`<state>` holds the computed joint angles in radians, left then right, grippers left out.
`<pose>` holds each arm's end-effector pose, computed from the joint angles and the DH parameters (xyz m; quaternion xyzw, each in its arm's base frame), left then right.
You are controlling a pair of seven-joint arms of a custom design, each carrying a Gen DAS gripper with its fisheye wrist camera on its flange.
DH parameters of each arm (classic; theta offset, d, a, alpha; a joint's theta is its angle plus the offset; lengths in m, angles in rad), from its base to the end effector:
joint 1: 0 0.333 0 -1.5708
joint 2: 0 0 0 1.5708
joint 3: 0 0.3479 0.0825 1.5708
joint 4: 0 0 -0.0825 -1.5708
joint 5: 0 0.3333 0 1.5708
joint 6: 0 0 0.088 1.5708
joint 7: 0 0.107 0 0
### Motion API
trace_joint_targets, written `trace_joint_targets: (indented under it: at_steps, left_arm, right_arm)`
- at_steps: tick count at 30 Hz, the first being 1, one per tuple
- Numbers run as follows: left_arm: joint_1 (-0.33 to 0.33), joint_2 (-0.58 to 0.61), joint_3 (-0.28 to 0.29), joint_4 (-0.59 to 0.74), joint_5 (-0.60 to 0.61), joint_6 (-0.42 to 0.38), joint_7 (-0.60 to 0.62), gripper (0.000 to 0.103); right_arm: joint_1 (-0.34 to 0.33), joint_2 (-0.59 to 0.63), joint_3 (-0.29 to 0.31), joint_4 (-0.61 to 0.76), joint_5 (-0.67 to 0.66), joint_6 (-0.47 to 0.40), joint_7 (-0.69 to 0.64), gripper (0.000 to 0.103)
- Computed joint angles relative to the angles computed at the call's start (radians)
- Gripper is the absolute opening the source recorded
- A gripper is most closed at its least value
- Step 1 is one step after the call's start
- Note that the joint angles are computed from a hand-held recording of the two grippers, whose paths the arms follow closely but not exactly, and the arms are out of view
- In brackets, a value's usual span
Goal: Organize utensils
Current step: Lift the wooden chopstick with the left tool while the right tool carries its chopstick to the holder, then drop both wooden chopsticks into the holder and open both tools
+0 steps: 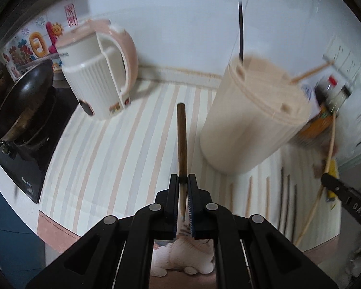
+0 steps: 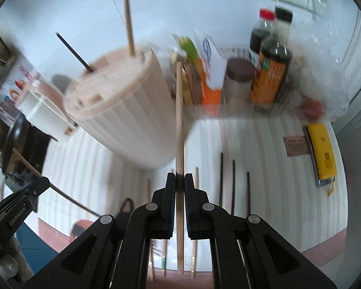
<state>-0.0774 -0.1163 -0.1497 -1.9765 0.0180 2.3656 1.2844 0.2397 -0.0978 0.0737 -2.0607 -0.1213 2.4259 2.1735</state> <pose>0.4996 -0.1198 0.6204 -0.7003 0.6687 -0.2071 0.1398 0.4889 0.1596 0.5796 -0.6096 0.7572 -0.1235 0.1996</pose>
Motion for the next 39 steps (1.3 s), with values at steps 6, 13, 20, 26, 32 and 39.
trace_joint_targets:
  at_steps: [6, 13, 20, 26, 32, 39]
  left_arm:
    - [0.008, -0.017, 0.011, 0.069, -0.023, 0.023, 0.01, 0.004]
    - [0.009, -0.004, 0.016, 0.205, -0.058, 0.041, 0.035, 0.004]
    - [-0.006, 0.106, -0.002, 0.416, -0.053, 0.018, 0.032, 0.004]
    - [-0.032, 0.264, -0.011, 0.646, -0.008, -0.073, -0.007, 0.004]
    - [-0.057, 0.389, -0.005, 0.809, 0.023, -0.147, -0.025, 0.005]
    - [-0.065, 0.51, -0.008, 0.951, 0.001, -0.264, -0.007, 0.005]
  right_arm:
    - [0.001, -0.007, -0.001, 0.063, 0.016, 0.043, -0.006, 0.007]
    - [-0.002, 0.022, -0.004, 0.189, 0.019, 0.094, -0.015, 0.007]
    - [-0.006, 0.146, -0.023, 0.396, -0.036, 0.129, 0.008, 0.007]
    - [0.001, 0.28, -0.063, 0.55, -0.058, 0.185, 0.059, 0.007]
    - [0.026, 0.401, -0.103, 0.672, -0.091, 0.233, 0.081, 0.007]
    - [0.046, 0.475, -0.131, 0.696, -0.119, 0.303, 0.064, 0.007]
